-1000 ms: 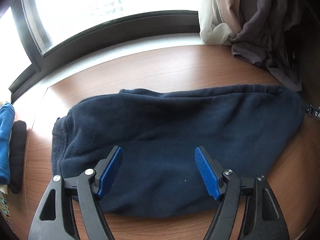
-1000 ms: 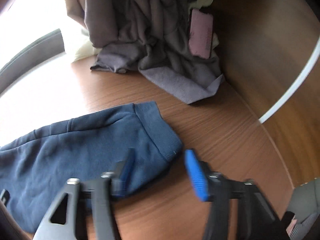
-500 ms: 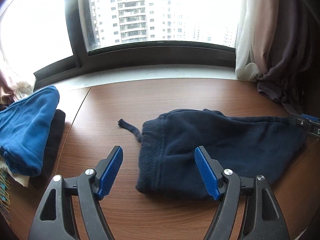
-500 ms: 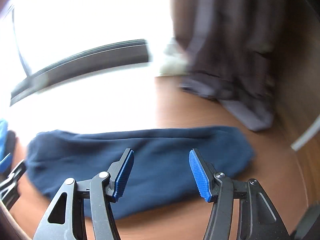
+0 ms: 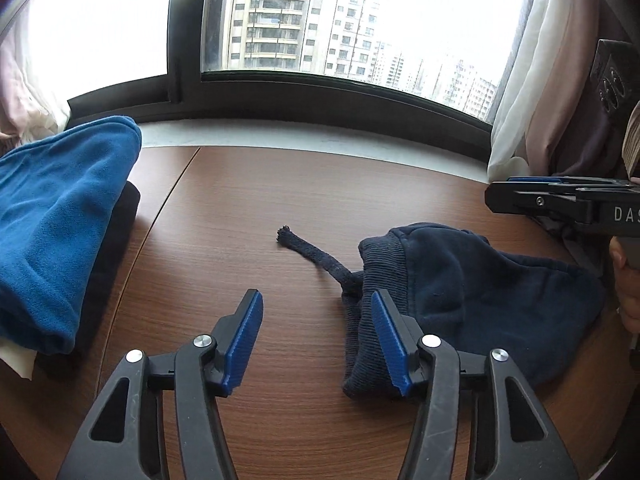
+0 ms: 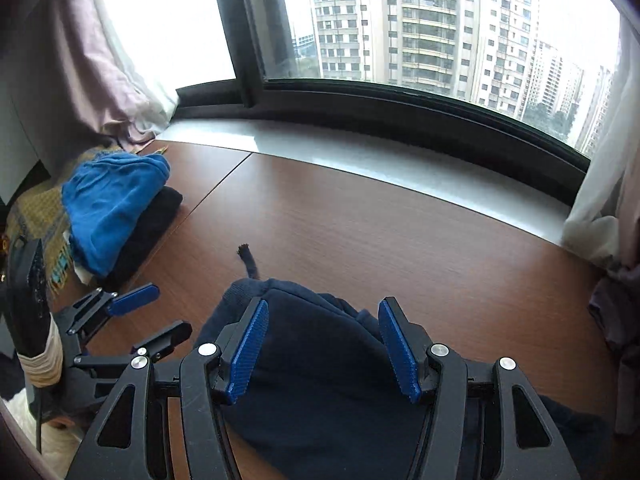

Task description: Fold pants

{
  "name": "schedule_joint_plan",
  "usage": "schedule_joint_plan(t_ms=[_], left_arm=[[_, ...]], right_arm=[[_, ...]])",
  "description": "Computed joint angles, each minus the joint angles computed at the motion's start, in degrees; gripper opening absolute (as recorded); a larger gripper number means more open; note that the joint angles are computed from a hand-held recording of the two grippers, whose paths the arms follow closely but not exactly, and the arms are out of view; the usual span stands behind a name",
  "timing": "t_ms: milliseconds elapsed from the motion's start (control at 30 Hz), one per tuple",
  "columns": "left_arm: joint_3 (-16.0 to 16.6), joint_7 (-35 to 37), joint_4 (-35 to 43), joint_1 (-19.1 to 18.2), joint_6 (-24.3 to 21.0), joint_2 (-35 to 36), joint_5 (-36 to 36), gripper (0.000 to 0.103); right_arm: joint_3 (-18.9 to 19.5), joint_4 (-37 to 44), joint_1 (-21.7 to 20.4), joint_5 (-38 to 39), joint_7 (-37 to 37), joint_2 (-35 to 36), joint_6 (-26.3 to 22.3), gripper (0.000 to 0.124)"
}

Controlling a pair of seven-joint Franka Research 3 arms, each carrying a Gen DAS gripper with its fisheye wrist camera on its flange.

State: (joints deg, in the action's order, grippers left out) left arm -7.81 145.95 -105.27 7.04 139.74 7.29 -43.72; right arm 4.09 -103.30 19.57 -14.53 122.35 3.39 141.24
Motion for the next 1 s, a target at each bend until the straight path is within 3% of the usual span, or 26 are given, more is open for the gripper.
schedule_joint_plan(t_ms=[133,233,367,533,767,1000], left_arm=[[-0.4,1.3,2.6,0.6,-1.2,2.9,-0.2,0.039],[-1.0,2.3,5.9,1.6,-5.1,6.1,1.4,0.030],[-2.6,4.7,11.9,3.4,-12.9,10.8,2.7,0.027],[-4.5,6.4,16.5,4.0,-16.0,14.7,5.1,0.024],[-6.6,5.3,25.8,5.7,-26.4,20.5,5.5,0.024],[-7.8,10.1,28.3,5.9,-29.8,21.7,6.4,0.035]], right_arm=[[-0.1,3.8,0.3,2.2,-4.4,4.0,-0.7,0.058],[-0.5,6.4,0.8,3.4,-6.8,6.5,-1.7,0.058],[-1.4,8.4,1.5,3.7,-8.6,8.6,-2.1,0.058],[-2.3,8.3,1.9,3.7,-9.4,9.0,-1.5,0.058],[-2.2,6.6,0.4,8.5,-11.7,8.8,-0.8,0.058],[-1.5,5.3,-0.9,15.3,-15.1,8.7,-2.7,0.058]])
